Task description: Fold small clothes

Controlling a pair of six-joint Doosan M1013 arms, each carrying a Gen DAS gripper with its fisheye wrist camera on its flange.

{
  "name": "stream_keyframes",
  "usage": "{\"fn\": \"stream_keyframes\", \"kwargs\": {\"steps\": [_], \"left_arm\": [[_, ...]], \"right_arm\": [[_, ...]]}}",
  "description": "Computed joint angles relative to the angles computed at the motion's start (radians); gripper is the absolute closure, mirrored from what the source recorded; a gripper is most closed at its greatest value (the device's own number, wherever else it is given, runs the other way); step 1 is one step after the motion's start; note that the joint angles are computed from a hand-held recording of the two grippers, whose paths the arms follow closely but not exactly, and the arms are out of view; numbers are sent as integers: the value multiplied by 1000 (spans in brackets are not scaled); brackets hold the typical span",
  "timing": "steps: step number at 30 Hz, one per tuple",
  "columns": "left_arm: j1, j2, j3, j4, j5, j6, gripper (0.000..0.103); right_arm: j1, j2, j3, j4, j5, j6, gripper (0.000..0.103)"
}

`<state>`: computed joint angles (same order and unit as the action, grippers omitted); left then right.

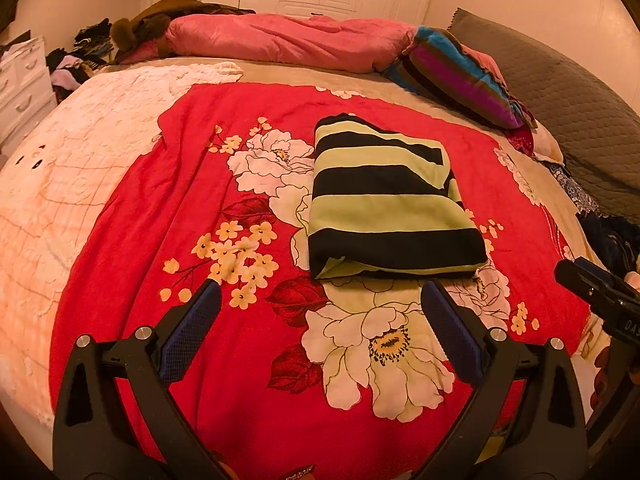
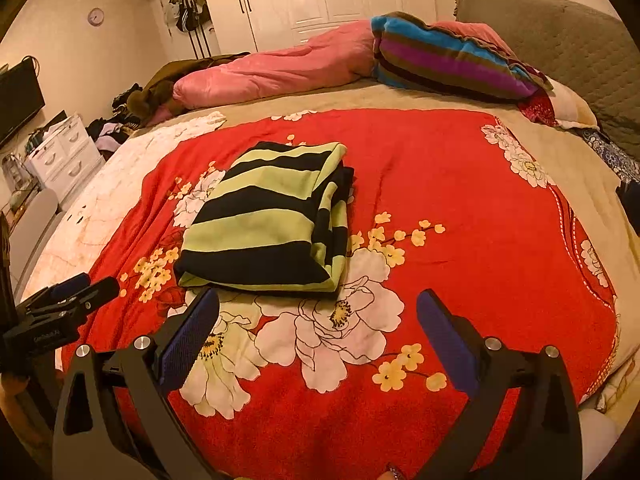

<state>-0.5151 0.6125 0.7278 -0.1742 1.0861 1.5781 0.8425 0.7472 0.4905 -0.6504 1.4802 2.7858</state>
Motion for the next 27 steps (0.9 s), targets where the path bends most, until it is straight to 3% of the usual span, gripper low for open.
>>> {"fn": "stream_keyframes", "kwargs": {"steps": [27], "left_arm": [[0,8,-13,25,18,-29,9]], "right_arm": [[4,15,-22,0,28,-12,4]]}}
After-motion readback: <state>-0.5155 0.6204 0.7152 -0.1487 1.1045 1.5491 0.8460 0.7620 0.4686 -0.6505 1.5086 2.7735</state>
